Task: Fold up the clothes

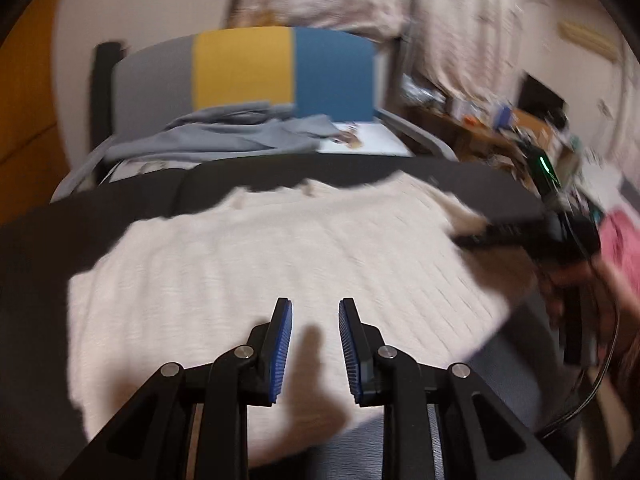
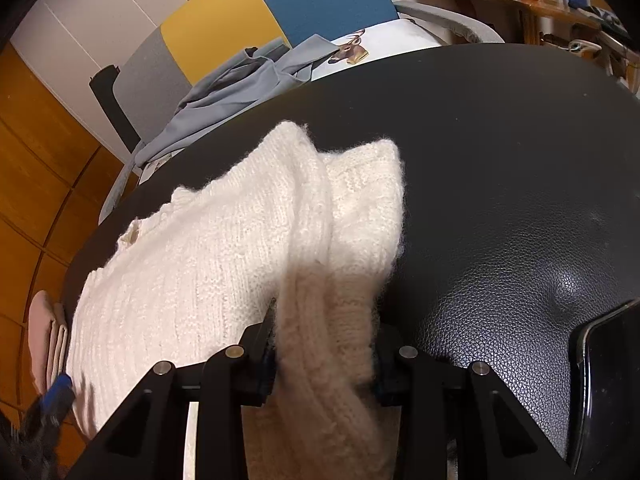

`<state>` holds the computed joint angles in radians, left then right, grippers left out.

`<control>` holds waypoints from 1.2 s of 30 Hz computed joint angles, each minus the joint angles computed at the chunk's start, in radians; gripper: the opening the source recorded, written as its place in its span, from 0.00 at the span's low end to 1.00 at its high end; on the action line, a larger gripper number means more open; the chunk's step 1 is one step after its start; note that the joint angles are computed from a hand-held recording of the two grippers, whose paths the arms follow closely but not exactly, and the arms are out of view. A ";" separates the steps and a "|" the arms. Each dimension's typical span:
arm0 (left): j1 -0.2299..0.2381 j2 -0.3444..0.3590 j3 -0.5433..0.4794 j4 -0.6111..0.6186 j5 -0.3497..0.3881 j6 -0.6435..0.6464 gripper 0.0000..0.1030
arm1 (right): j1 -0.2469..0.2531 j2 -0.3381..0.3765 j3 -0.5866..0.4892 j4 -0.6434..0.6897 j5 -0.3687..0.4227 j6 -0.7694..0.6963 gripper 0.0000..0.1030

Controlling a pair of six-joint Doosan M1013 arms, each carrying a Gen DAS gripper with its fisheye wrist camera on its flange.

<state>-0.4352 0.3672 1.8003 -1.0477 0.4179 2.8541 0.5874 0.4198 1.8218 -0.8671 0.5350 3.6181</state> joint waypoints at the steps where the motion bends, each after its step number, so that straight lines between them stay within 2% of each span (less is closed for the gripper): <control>1: -0.007 0.006 -0.003 0.036 0.011 -0.024 0.23 | 0.000 0.000 0.000 0.002 0.001 -0.003 0.35; 3: -0.017 0.029 -0.012 0.105 0.036 -0.087 0.23 | -0.003 -0.001 0.001 0.003 -0.003 -0.002 0.35; 8: -0.021 0.049 0.009 -0.023 0.006 0.105 0.24 | 0.000 0.004 -0.016 0.043 0.030 -0.049 0.34; 11: -0.005 0.056 -0.012 0.006 0.070 0.045 0.24 | -0.002 0.004 -0.036 0.101 0.051 -0.103 0.27; 13: 0.018 0.059 -0.030 0.010 0.137 -0.002 0.24 | 0.001 -0.015 -0.026 0.058 0.030 -0.038 0.26; 15: 0.043 0.056 -0.033 -0.018 0.160 -0.018 0.24 | 0.009 -0.037 -0.019 -0.001 0.016 0.027 0.25; 19: 0.089 0.040 -0.020 -0.102 0.109 0.049 0.24 | 0.020 -0.064 -0.036 -0.030 0.011 0.042 0.24; 23: 0.133 0.037 -0.010 -0.197 0.004 0.138 0.24 | 0.036 -0.066 -0.081 -0.049 0.006 0.054 0.22; 24: 0.142 0.041 -0.012 -0.192 -0.020 0.130 0.24 | 0.041 -0.064 -0.095 -0.060 -0.002 0.062 0.21; 26: 0.156 0.060 -0.030 -0.077 -0.029 0.013 0.24 | 0.050 -0.059 -0.125 -0.084 -0.019 0.079 0.21; 28: 0.179 0.090 -0.059 -0.028 0.044 -0.055 0.23 | 0.057 -0.045 -0.160 -0.093 -0.028 0.069 0.20; 30: 0.193 0.098 -0.062 -0.081 0.083 -0.019 0.23 | 0.067 -0.020 -0.219 -0.084 -0.047 0.015 0.19; 33: 0.204 0.108 -0.064 -0.122 0.116 0.009 0.23 | 0.078 0.026 -0.308 0.002 -0.056 -0.135 0.19; 36: 0.209 0.110 -0.054 -0.184 0.125 0.073 0.23 | 0.087 0.096 -0.424 0.152 -0.044 -0.357 0.19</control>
<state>-0.2258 0.4768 1.7464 -1.2317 0.5434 2.9268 0.6748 0.5159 1.3983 -0.7147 0.4914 3.2609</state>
